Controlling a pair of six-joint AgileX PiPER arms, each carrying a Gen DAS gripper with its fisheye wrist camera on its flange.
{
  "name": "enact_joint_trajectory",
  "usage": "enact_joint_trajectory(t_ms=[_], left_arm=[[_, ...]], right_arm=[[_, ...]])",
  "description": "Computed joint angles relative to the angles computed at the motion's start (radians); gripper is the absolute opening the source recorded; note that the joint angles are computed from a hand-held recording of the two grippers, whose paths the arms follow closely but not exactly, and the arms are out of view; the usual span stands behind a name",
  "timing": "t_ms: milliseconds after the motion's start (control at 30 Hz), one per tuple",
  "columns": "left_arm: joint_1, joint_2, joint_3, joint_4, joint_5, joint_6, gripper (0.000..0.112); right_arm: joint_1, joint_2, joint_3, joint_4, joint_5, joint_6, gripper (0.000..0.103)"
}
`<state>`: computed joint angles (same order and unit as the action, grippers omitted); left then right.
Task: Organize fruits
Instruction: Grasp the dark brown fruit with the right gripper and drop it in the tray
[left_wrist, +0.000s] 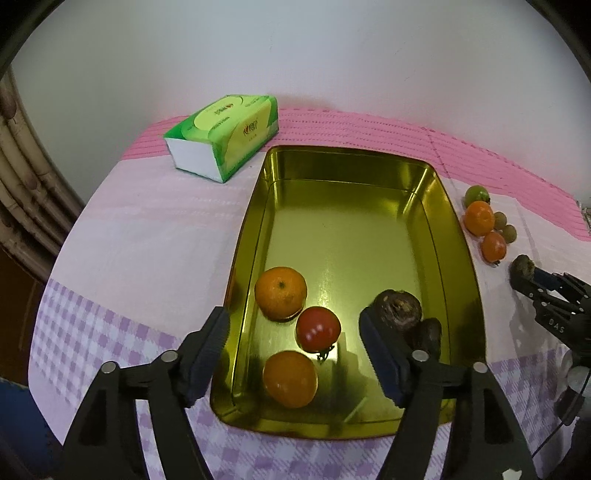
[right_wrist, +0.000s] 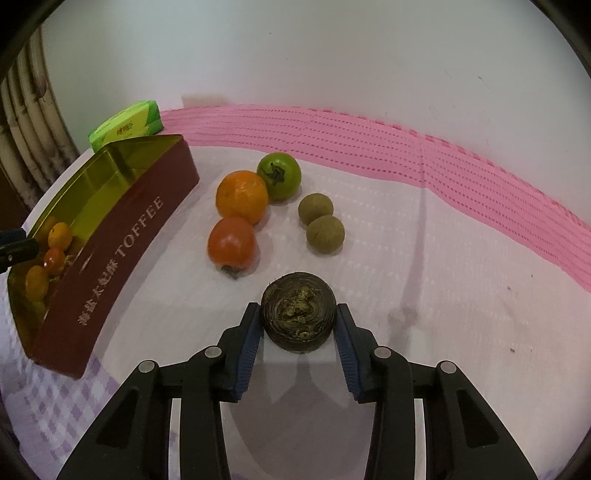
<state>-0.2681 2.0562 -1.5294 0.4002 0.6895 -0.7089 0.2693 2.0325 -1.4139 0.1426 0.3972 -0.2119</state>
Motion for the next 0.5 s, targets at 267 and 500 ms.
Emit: enact_joint_trajectory(t_ms=[267, 500], left_arm=[[0.0, -0.121, 0.135, 0.076, -0.063, -0.086, 0.08], [0.019, -0.179, 0.207, 0.164, -0.072, -0.181, 0.087]], right_arm=[[0.041, -0.09, 0.04, 0.076, -0.012, -0.04, 0.041], [0.152, -0.134, 0.022, 0.189, 0.014, -0.14, 0.041]])
